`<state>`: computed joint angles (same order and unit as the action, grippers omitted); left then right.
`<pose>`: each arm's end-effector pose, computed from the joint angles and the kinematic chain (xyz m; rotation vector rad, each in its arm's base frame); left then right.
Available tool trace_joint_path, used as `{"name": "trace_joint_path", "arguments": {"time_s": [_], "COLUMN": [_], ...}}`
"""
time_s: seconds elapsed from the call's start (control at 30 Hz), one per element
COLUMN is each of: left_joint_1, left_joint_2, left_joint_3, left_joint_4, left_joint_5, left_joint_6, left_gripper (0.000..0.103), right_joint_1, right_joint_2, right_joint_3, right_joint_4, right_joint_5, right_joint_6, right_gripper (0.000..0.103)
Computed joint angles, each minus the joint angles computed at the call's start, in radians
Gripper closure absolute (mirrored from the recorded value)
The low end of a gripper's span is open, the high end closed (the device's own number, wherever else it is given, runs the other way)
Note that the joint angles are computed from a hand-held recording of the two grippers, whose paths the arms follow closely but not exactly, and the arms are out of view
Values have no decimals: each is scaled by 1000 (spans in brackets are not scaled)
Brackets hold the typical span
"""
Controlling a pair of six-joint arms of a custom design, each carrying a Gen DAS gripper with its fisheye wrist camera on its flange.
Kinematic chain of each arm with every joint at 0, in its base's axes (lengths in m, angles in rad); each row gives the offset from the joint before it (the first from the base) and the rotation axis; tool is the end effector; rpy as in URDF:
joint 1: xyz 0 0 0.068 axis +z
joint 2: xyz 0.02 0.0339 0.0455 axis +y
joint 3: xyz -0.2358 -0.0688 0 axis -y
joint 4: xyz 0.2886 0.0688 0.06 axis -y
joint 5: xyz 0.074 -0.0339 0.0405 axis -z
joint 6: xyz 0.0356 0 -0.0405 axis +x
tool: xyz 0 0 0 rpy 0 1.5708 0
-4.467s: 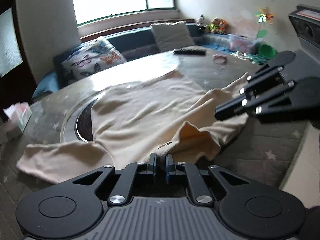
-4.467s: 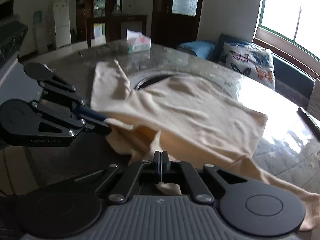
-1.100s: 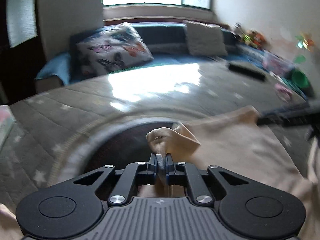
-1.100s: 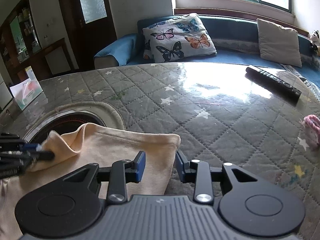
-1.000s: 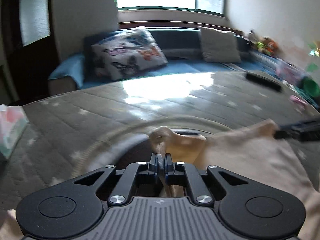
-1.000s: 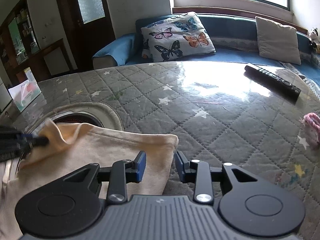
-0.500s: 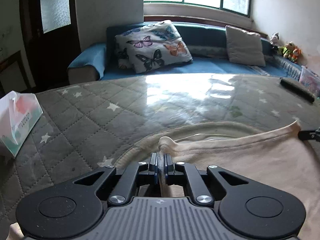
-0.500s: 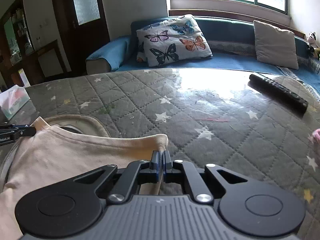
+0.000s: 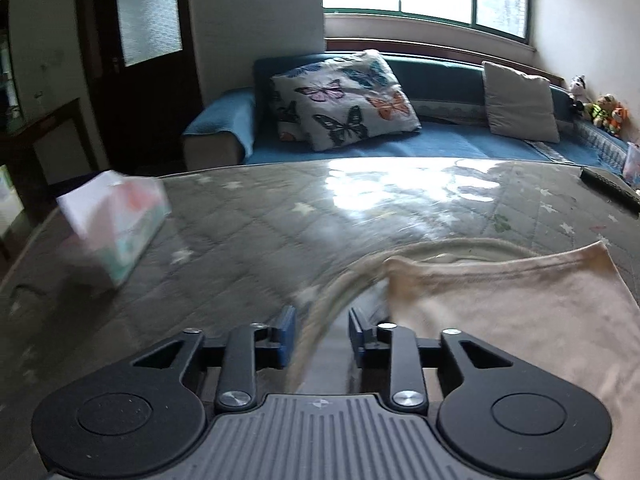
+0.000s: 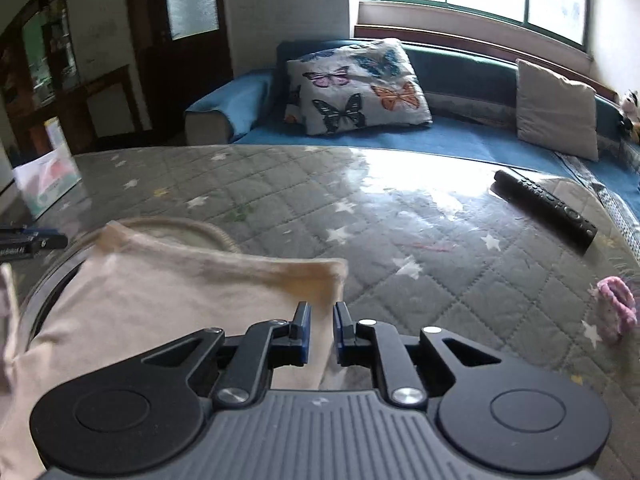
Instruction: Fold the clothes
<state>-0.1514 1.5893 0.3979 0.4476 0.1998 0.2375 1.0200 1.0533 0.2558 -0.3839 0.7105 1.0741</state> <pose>0.2630 -0.0473 0.0297 0.5440 2.2385 -0.1870 0.1172 0.1465 0.0604 0.2346 2.3365 -0.0346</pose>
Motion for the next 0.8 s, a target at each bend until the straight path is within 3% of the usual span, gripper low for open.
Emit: {"name": "trace_joint_path", "arguments": {"time_s": [0.07,0.17,0.33,0.53,0.73,0.77,0.8], "left_joint_1": [43,125,315,542,574,571,565], "left_joint_2": [-65,-160,-284,-206,-83,-66,-40], "left_joint_3": [-50,-132,-263,-261,-216,-211,-207], "left_joint_4": [-18,-48,-44,-28,42,61,94], "left_joint_5": [9,35,100,199,227,230,229], "left_joint_6": [22,64,121,149,112,104,100], "left_gripper": [61,58,56,56,58,59,71], "right_joint_1": [81,237,446,601,646,650,650], "right_joint_2": [11,128,361,606,748,745,737], "right_joint_3": [24,108,256,446,563,561,554], "right_joint_4": [-59,-126,-116,-116,-153,-161,-159], "right_joint_5": [10,26,23,46,53,56,56], "right_joint_6": [65,173,272,300,315,335,349], "right_gripper": [69,66,58,52,51,50,50]}}
